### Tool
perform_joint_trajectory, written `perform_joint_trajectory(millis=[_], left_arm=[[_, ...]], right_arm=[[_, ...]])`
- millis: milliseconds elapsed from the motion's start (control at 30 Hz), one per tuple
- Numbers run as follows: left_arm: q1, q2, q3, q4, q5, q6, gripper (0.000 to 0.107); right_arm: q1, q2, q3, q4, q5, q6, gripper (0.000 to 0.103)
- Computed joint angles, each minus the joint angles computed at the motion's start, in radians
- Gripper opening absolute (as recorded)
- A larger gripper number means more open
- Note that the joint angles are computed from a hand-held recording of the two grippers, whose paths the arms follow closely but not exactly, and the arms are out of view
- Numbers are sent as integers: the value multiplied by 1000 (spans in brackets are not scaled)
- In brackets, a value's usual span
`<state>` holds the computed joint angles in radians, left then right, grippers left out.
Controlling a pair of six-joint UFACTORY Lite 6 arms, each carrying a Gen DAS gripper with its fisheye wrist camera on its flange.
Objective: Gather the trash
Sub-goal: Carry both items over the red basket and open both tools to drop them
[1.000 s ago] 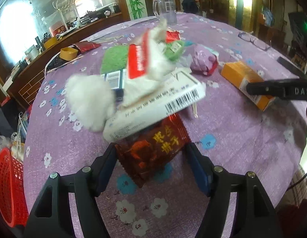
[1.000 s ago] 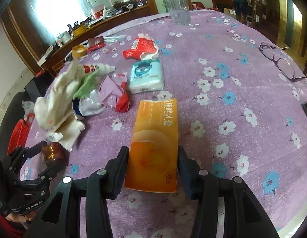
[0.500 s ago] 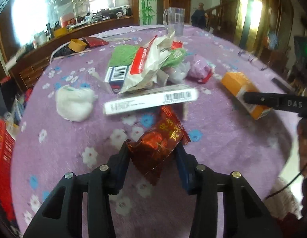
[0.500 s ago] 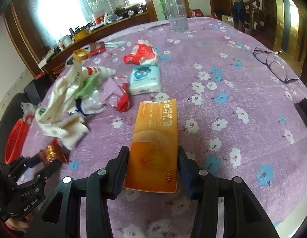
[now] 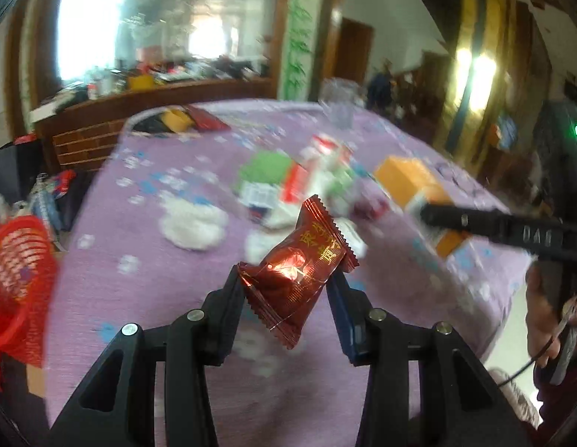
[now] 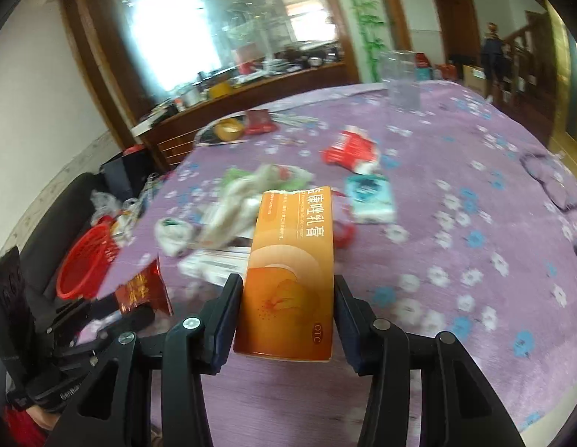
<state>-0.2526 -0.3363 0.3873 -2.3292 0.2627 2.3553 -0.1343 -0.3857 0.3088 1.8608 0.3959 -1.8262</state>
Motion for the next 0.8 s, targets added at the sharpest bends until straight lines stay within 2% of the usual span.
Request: perform_joint_trajectory(millis=[133, 200, 300, 400, 467, 600, 700, 800], left_arm=[[217, -121, -30, 152, -25, -108, 43], [353, -123, -25, 249, -1, -167, 43], [567, -64, 10, 370, 73, -225, 43], [748, 57, 80, 358, 123, -156, 43], [843, 165, 143, 336, 149, -100, 43], [952, 384, 294, 280, 155, -17, 43], [1012, 497, 385, 346, 159, -64, 43], [1018, 558, 430, 300, 153, -7, 44]], right_arm=[[227, 46, 82, 64, -60, 20, 52], [325, 104, 138, 112, -78, 11, 52], [482, 252, 271, 225, -108, -47, 52], [611, 423, 441, 248, -121, -34, 52], [680, 559, 595, 138, -130, 95, 52], [791, 801, 914, -234, -161, 502, 52], [854, 1008, 1195, -519, -157, 816, 52], [899, 1180, 1438, -808, -154, 1130, 52]])
